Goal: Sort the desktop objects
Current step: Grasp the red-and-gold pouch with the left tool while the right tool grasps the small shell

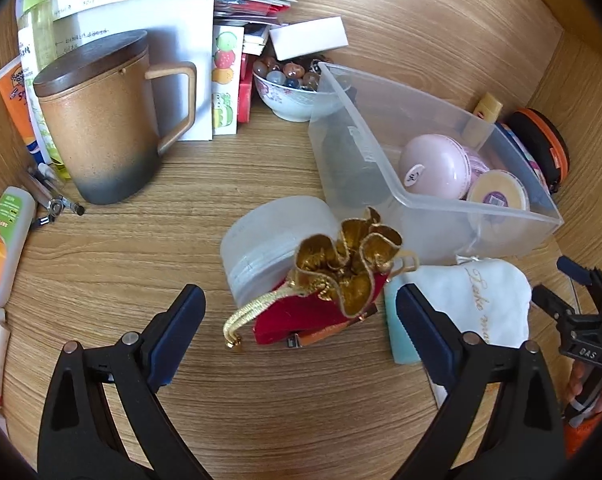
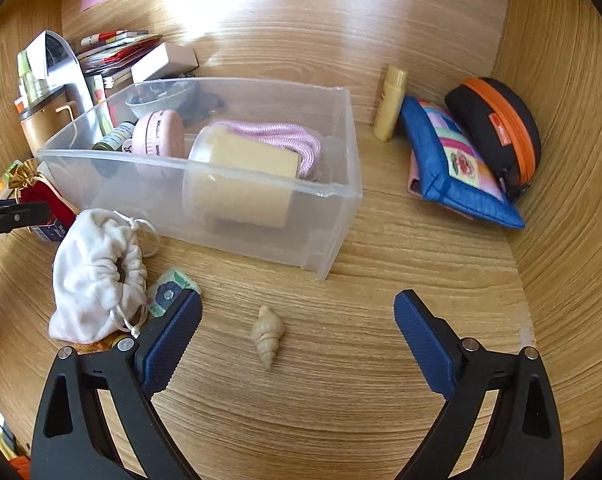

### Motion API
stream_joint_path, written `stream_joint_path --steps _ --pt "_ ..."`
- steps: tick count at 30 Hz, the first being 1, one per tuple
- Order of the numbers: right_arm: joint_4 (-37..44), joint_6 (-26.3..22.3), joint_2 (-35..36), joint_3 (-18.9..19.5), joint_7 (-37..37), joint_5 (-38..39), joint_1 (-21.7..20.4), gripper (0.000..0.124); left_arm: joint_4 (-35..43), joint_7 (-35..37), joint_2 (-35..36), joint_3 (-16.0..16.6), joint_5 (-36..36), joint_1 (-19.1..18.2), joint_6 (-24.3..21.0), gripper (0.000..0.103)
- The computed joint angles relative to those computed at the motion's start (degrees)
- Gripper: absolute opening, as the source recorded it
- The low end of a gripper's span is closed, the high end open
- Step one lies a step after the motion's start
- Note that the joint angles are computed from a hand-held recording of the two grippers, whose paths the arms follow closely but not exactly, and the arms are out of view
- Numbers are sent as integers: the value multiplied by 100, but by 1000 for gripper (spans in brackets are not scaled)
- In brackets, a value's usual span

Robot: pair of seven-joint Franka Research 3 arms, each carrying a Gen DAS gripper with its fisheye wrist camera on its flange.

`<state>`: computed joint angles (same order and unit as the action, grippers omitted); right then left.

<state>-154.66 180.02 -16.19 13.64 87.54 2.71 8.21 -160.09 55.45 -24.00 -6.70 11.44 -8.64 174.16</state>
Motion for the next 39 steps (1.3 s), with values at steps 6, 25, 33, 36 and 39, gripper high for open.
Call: stream_joint_path --steps 6,25,33,36,39 --pt "-26 -205 26 -193 -256 62 277 75 -33 -302 31 -324 291 418 212 94" --pt "37 -437 98 -1132 -1437 1071 1381 35 -64 -327 70 -250 476 401 360 64" --pt "47 -466 83 -1142 -2019 1681 1535 27 -272 -280 -174 -278 504 501 376 46" --pt "49 -487 69 -1194 -2169 1854 1615 20 -334 -300 -263 -255 513 501 353 43" --pt "32 -485 50 -1145 -2184 1899 1562 17 -408 -319 -355 -268 518 513 358 38"
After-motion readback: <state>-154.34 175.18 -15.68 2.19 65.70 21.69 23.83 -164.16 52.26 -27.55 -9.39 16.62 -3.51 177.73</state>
